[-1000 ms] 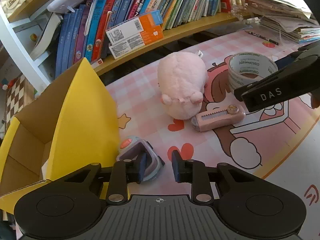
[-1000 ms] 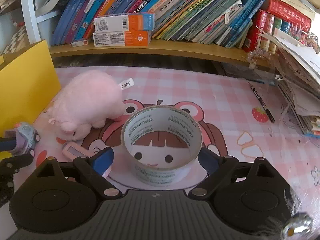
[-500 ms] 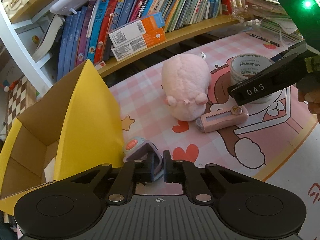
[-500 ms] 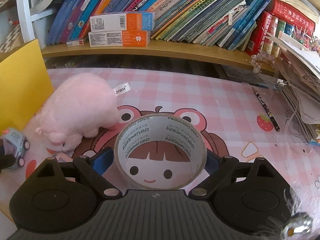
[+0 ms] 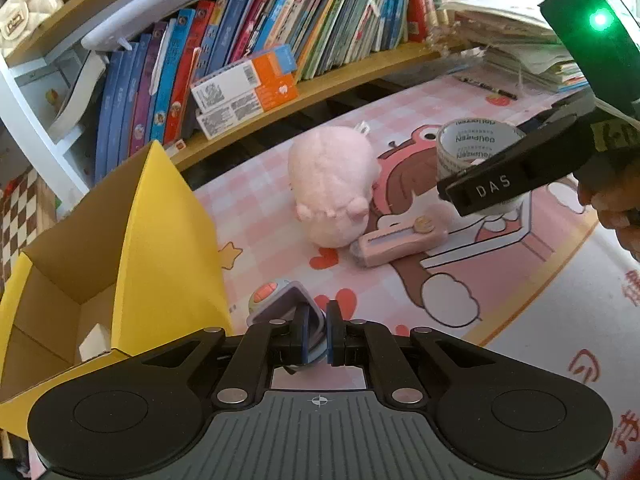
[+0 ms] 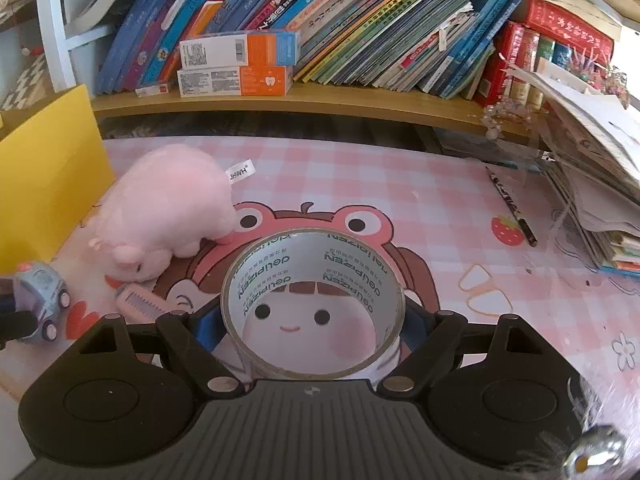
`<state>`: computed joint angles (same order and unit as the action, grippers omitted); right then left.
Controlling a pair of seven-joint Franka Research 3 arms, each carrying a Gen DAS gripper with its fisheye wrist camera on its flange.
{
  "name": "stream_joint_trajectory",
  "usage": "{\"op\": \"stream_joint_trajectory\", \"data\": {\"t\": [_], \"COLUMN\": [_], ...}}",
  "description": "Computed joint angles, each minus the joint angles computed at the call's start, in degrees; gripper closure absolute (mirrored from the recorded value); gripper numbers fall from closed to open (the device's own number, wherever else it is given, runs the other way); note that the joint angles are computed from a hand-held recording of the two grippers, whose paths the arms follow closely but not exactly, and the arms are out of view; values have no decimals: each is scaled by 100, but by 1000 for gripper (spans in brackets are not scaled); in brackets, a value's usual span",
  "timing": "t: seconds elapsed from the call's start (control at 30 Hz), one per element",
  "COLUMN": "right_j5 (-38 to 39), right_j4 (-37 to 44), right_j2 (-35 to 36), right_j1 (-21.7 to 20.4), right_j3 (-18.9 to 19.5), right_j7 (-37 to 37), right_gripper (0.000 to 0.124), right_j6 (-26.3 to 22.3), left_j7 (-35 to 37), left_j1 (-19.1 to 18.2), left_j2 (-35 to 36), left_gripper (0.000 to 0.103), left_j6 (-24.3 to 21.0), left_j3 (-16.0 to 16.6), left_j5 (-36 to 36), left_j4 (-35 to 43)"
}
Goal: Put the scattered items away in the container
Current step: 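Close the left tool on the toy car while the right tool grasps the tape roll, then carry the held toy car and tape roll over the yellow box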
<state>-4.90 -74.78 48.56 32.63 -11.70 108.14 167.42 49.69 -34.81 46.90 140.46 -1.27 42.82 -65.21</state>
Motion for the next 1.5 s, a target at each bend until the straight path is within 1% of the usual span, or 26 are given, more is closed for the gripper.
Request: {"op": "stream_joint_trajectory", "data": {"t": [0.23, 0.37, 0.53, 0.73, 1.0, 1.07, 1.17, 1.3, 1.5], "right_j5": [-55, -162, -419, -1005, -2142, -2388, -2751, -3241, -3789], "right_j4": [-1002, -1556, -2040, -2497, -2961, -3052, -3164, -3259, -3311], "right_j2": [-668, -1037, -1371, -1711, -2085, -2174, -2307, -2470, -2685], "right_j1": [295, 594, 989, 1553, 2434, 2597, 2792, 2948, 2928], "right_j3": [-209, -464, -823, -1340, -2090, -2186, -2269, -2257, -1981], "right_j7": [207, 452, 840, 1519, 2804, 3135, 3609, 4159, 4755], "right_gripper": [41, 41, 41, 41, 41, 41, 41, 41, 41], "right_j6": [311, 442, 496, 478, 297, 214, 66, -179, -601], "left_j7": [-192, -309, -456, -850, -1458, -1589, -1800, -2032, -2300], "left_j1": [-7, -3, 23, 38, 145, 188, 249, 369, 527], "left_j2": [-372, -630, -940, -1328, -1887, -1998, -2150, -2330, -2575], "left_gripper": [96, 96, 96, 96, 96, 96, 96, 96, 96], "left_j6": [420, 686, 1029, 1495, 2182, 2354, 2583, 2848, 3241], "left_j3": [-7, -24, -55, -27, -15, -18, -20, -65, -115], "left_j5": [166, 341, 556, 974, 1692, 1897, 2200, 2529, 2954], "left_j4": [-497, -845, -1269, -1802, -2573, -2723, -2930, -3178, -3506]}}
